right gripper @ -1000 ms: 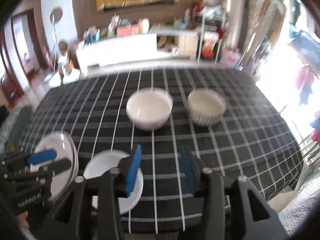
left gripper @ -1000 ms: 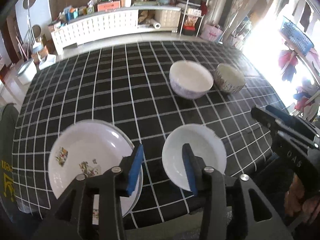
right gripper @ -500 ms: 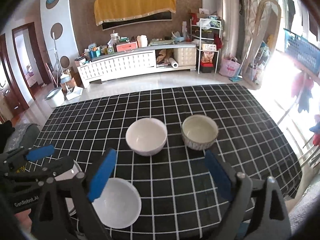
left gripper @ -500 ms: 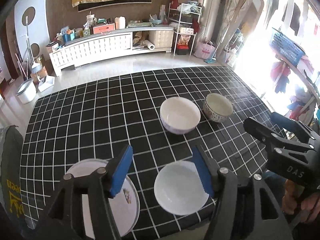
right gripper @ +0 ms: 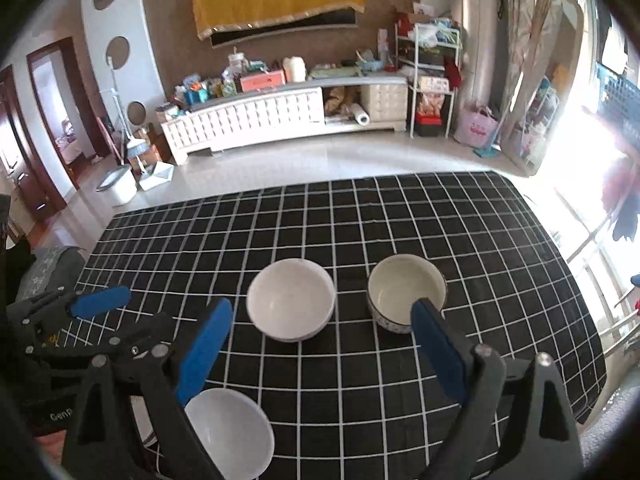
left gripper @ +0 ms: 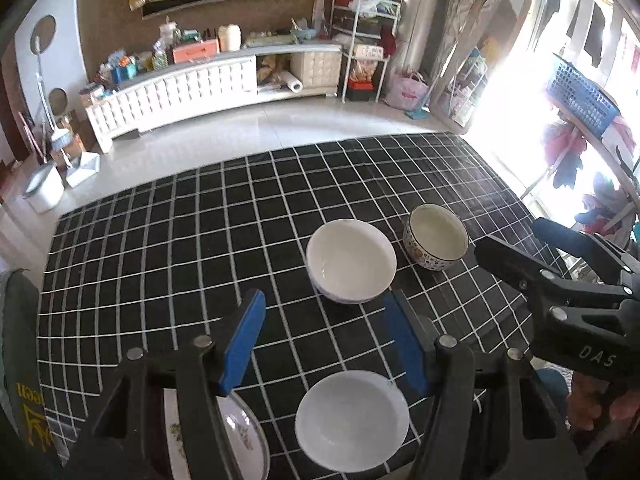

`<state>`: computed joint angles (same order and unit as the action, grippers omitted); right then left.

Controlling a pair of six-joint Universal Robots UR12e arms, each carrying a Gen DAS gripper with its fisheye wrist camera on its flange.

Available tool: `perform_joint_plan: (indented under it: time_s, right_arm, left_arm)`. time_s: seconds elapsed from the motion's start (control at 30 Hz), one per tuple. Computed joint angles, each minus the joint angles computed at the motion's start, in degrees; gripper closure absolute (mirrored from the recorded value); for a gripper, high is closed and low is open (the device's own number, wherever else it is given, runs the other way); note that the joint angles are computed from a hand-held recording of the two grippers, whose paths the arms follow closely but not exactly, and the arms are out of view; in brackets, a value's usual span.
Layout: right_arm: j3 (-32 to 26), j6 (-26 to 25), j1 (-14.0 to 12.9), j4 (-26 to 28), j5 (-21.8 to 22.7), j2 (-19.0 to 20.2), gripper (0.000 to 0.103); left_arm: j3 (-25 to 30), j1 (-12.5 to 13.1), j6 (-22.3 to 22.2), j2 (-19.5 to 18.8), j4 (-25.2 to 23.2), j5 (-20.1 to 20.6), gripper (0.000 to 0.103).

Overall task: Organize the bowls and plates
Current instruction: 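Reach to the second white bowl and grasp its rim with both grippers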

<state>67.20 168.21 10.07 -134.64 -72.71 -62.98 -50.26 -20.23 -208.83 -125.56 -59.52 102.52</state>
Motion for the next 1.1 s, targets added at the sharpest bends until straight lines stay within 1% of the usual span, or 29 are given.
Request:
perform_joint_plan:
  time_s: [0.1, 0.2, 0.27, 0.33, 0.4, 0.53, 0.6, 0.63, 0.67, 0.7, 0.77, 0.8, 0.87, 0.93, 0.97, 1.0, 1.03, 1.07, 1.1]
  right_arm:
    - [-3.6, 1.3, -0.1, 4.6, 0.0, 2.0, 0.01]
    - [-8.8, 2.5, 0.0, 12.1, -0.2, 5.0, 0.01]
    - [-13.0, 2.5, -0.1, 18.4, 1.0, 7.5, 0.01]
    - [-15.6, 2.7, -0.2, 22.2, 2.8, 9.2, 0.01]
    - [-17.6, 3.1, -0.1, 25.1, 2.9, 10.6, 0.01]
    - [-23.0, 2.6, 0.0, 32.3, 4.0, 14.0, 0.01]
    - [-25.2, 2.7, -0.1, 34.9, 5.8, 15.6, 0.017]
    - [-26.0, 2.6, -0.2, 35.8, 6.6, 16.1, 0.023]
    - [-26.9, 2.2, -0.2, 37.0, 7.4, 16.7, 0.026]
    - [-27.7, 2.1, -0.1, 38.0, 7.0, 17.3, 0.028]
    - [-28.3, 1.9, 0.3, 38.4, 5.4, 17.7, 0.035]
    - [-28.7, 2.0, 0.4, 38.9, 4.8, 18.0, 0.038]
    - [-30.2, 2.0, 0.6, 41.3, 4.4, 19.0, 0.046]
    - [-31.1, 2.1, 0.7, 42.8, 4.0, 19.7, 0.05]
    - [-31.4, 2.0, 0.7, 43.3, 4.0, 19.9, 0.054]
    - [-31.4, 1.7, 0.7, 43.5, 4.2, 20.0, 0.056]
    - [-31.0, 1.4, 0.7, 43.1, 4.3, 19.8, 0.061]
    - [-30.2, 1.1, 0.9, 42.2, 3.8, 19.4, 0.066]
    - [-30.2, 0.8, 1.0, 42.0, 3.3, 19.5, 0.069]
  left_arm:
    - [2.8, 1.0, -0.6, -1.9, -2.9, -2.0, 0.043]
    - [5.6, 2.2, -2.2, -3.7, -6.2, -5.3, 0.043]
    - [7.2, 2.9, -3.0, -4.9, -8.0, -7.1, 0.043]
    - [8.8, 3.6, -3.6, -6.1, -9.6, -8.8, 0.043]
    - [10.3, 4.2, -4.1, -7.2, -11.1, -10.3, 0.043]
    - [13.8, 4.6, -3.9, -9.6, -14.2, -10.9, 0.043]
    - [15.7, 4.7, -3.8, -10.9, -16.0, -10.8, 0.043]
    - [16.2, 4.8, -3.7, -11.3, -16.5, -11.2, 0.043]
    - [16.7, 4.9, -3.6, -11.8, -16.9, -11.7, 0.043]
    - [17.1, 5.1, -3.5, -12.1, -17.0, -12.2, 0.045]
    - [18.0, 5.2, -3.3, -12.9, -17.9, -12.3, 0.048]
    - [18.6, 5.1, -2.9, -13.3, -18.5, -12.2, 0.051]
    - [19.8, 5.1, -2.7, -14.1, -20.1, -12.0, 0.054]
    - [19.7, 5.2, -2.2, -14.3, -20.2, -12.8, 0.059]
    - [19.4, 5.2, -2.1, -14.3, -20.0, -12.6, 0.064]
    - [19.1, 5.2, -1.9, -14.2, -19.8, -12.5, 0.067]
    - [19.0, 5.2, -1.5, -14.3, -19.7, -12.8, 0.069]
    - [19.0, 5.2, -1.2, -14.4, -19.7, -13.1, 0.073]
    - [19.2, 5.2, -0.9, -14.6, -20.0, -13.4, 0.075]
